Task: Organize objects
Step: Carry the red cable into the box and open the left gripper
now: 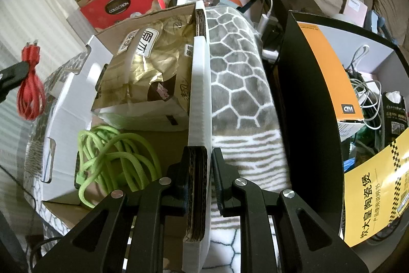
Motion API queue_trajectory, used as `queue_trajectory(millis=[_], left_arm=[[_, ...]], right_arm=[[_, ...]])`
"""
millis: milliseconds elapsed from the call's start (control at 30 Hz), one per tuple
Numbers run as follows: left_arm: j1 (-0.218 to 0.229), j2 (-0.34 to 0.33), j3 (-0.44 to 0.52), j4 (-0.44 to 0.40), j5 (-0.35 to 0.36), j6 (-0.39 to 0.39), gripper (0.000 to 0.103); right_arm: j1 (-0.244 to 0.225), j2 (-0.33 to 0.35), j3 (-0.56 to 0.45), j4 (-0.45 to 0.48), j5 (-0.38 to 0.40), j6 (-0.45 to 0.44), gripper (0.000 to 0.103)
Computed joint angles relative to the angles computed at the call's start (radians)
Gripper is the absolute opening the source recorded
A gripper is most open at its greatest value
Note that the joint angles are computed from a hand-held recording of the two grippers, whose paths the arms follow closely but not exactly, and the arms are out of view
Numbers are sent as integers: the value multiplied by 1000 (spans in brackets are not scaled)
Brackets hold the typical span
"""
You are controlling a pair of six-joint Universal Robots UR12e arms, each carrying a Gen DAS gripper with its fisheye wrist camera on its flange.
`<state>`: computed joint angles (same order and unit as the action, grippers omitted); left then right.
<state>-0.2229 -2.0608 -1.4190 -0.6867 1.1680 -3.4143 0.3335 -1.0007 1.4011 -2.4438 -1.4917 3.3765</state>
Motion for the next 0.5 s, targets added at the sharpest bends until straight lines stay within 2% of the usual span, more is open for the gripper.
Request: queue_trajectory(millis=[200,500], left_arm=[[-33,-9,3,-59,-22,64,13],[-60,-23,4,-159,31,106,13]], right_arm=[[0,1,-1,0,-1,1,16],[-1,1,1,-5,5,1,16]])
